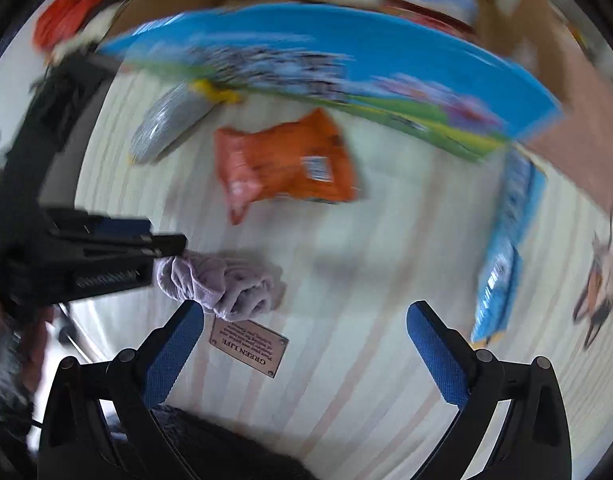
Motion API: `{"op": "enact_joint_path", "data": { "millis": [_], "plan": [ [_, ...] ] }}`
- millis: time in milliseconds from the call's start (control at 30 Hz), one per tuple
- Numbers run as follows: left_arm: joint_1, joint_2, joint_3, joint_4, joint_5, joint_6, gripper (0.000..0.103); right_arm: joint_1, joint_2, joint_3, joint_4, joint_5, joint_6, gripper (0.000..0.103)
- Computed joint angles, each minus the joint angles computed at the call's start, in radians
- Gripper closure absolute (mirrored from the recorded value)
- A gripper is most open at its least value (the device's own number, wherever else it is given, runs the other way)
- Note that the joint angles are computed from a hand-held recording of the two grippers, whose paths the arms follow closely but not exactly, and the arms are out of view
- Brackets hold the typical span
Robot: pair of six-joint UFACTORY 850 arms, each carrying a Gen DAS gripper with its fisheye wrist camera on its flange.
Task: Organize soft objects
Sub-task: 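Grasp the orange snack bag with left tool while right tool grasps the lilac cloth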
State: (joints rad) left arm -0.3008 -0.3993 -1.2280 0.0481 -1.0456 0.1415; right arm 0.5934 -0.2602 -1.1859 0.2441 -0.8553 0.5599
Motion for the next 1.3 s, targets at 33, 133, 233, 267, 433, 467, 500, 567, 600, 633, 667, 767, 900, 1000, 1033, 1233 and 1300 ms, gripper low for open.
{"op": "enact_joint_path", "data": {
  "millis": [33,133,233,267,433,467,500,567,600,633,667,767,900,1000,1033,1233,1300],
  "plan": [
    [0.017,0.004,0.008,0.025,0.013,-0.008,0.058,0.013,-0.034,-0.038,-0.008,-0.008,-0.038,0.0],
    [0.059,0.028,0.052,0.099,0.052,-0.055,0.049,0.059,-0.154,-0.165,-0.044,-0.056,-0.169,0.0],
    [0.087,0.045,0.09,0.138,0.086,-0.07,0.049,0.102,-0.27,-0.277,-0.072,-0.146,-0.268,0.015],
    [0.088,0.054,0.102,0.169,0.102,-0.079,0.049,0.113,-0.299,-0.3,-0.068,-0.177,-0.296,0.02],
    [0.064,0.078,0.105,0.101,0.15,0.069,0.049,0.13,-0.286,-0.264,-0.098,-0.242,-0.222,0.054],
    [0.046,0.083,0.107,0.081,0.162,0.105,0.049,0.112,-0.256,-0.219,-0.066,-0.248,-0.175,0.055],
    [0.027,0.084,0.107,0.075,0.172,0.125,0.049,0.094,-0.228,-0.178,-0.043,-0.244,-0.135,0.056],
    [-0.018,0.083,0.102,0.039,0.196,0.187,0.049,0.053,-0.157,-0.081,-0.016,-0.214,-0.046,0.056],
    [-0.046,0.077,0.095,0.02,0.204,0.219,0.049,0.025,-0.112,-0.022,-0.004,-0.195,0.015,0.056],
    [-0.064,0.069,0.086,-0.001,0.206,0.246,0.049,-0.003,-0.071,0.031,0.013,-0.175,0.063,0.056],
    [-0.088,0.058,0.075,-0.039,0.207,0.299,0.049,-0.03,-0.033,0.079,0.035,-0.152,0.101,0.056],
    [-0.169,0.027,0.057,-0.012,0.236,0.332,0.049,-0.122,0.088,0.226,0.171,-0.062,0.145,0.056],
    [-0.245,-0.049,0.018,0.078,0.211,0.336,0.046,-0.197,0.172,0.323,0.337,0.001,0.061,0.041],
    [-0.285,-0.094,0.004,0.145,0.211,0.282,0.047,-0.205,0.208,0.324,0.277,0.015,0.087,0.035],
    [-0.306,-0.074,0.043,0.137,0.212,0.244,0.057,-0.202,0.216,0.323,0.261,0.012,0.098,0.035],
    [-0.214,-0.066,0.08,-0.06,0.066,0.098,0.068,-0.145,0.167,0.281,0.189,0.014,0.118,0.036],
    [-0.171,-0.04,0.134,-0.126,0.024,0.074,0.068,-0.121,0.135,0.248,0.15,-0.008,0.154,0.045]
  ]
}}
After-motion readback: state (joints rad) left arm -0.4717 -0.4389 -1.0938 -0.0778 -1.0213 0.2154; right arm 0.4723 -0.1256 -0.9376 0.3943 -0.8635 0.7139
